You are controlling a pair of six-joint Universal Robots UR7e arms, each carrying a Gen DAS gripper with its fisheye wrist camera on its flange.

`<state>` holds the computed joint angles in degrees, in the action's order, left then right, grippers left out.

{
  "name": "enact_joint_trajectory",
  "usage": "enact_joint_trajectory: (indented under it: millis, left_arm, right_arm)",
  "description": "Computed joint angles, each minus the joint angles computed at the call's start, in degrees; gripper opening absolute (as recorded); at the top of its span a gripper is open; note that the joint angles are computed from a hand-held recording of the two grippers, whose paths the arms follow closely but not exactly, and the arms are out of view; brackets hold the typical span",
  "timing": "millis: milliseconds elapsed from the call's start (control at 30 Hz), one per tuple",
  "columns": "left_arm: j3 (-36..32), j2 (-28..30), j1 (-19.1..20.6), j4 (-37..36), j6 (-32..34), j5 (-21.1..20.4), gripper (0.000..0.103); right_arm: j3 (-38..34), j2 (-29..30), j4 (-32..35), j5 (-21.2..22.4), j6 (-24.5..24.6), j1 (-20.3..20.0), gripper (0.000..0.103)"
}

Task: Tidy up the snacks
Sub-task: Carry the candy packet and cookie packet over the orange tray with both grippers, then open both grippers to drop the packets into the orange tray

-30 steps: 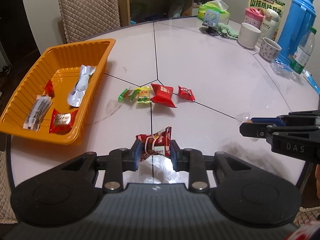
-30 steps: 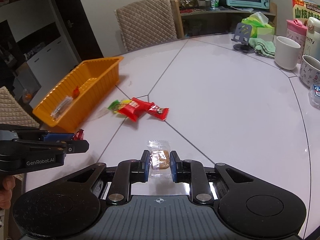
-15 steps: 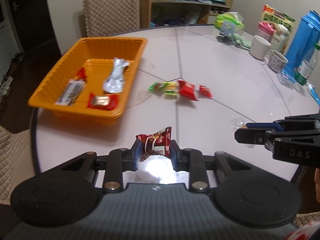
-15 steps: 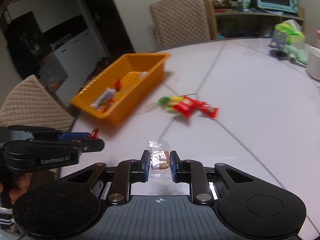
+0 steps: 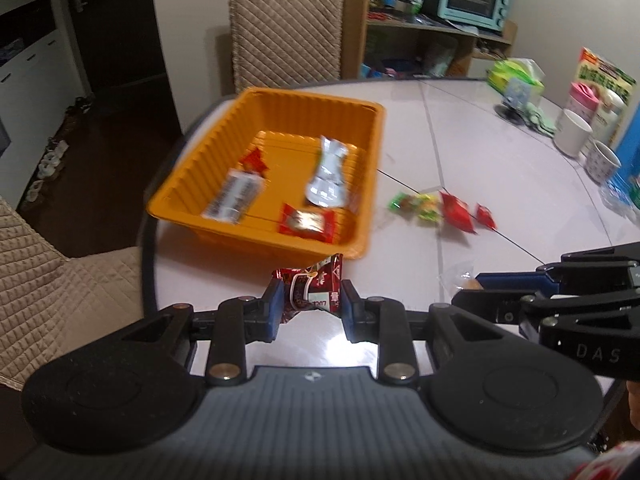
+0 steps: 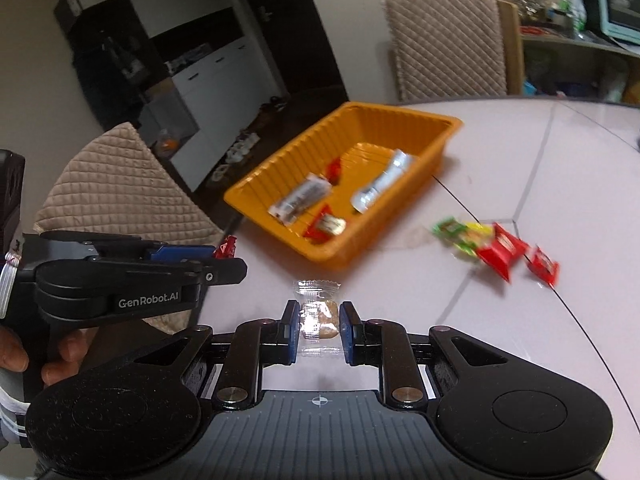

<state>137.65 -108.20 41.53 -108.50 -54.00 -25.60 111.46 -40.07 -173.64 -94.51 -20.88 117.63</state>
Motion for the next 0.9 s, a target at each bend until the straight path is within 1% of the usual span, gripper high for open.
enact_joint_trajectory:
  millis: [100,200,300,433,567,733,900]
  left_arm:
    - [-0.6,-0.52,1.29,-1.73,2.58,1.64,0.026]
    - [-1.06,-0.13,2.89,-5.82,6.66,2.65,0.026]
    - [-1.36,0.94,4.94,-12.9,12.93,3.22,0.026]
    - [-2.24,3.44,8.1,-23.62,22.05,2.56,0.026]
    - [-3.41,6.68,10.9,-32.29,29.48,1.91,0.026]
    - [-5.26,10.37,14.19,-40.45,35.88,0.24,0.026]
    - [-7.62,13.74,17.43,-45.54,40.4,-1.77,0.026]
  right_arm:
    - [-2.92,2.26,0.51,0.64,-0.33,0.51,0.021]
    - [-5.92,4.31,1.07,1.1,-0.43,0.91,0.021]
    - [-9.24,6.68,1.34,1.31,-0.25,1.29,0.021]
    - [-13.5,9.53,1.81,1.01,0.22,1.58,0.021]
    - [-17.53,12.29,2.34,0.66,0.82,1.68,0.021]
    - [-22.03,15.34,3.5,0.57,1.73,1.46,0.021]
    - [-26.21,18.1,5.65,-0.19,2.75,1.05,0.021]
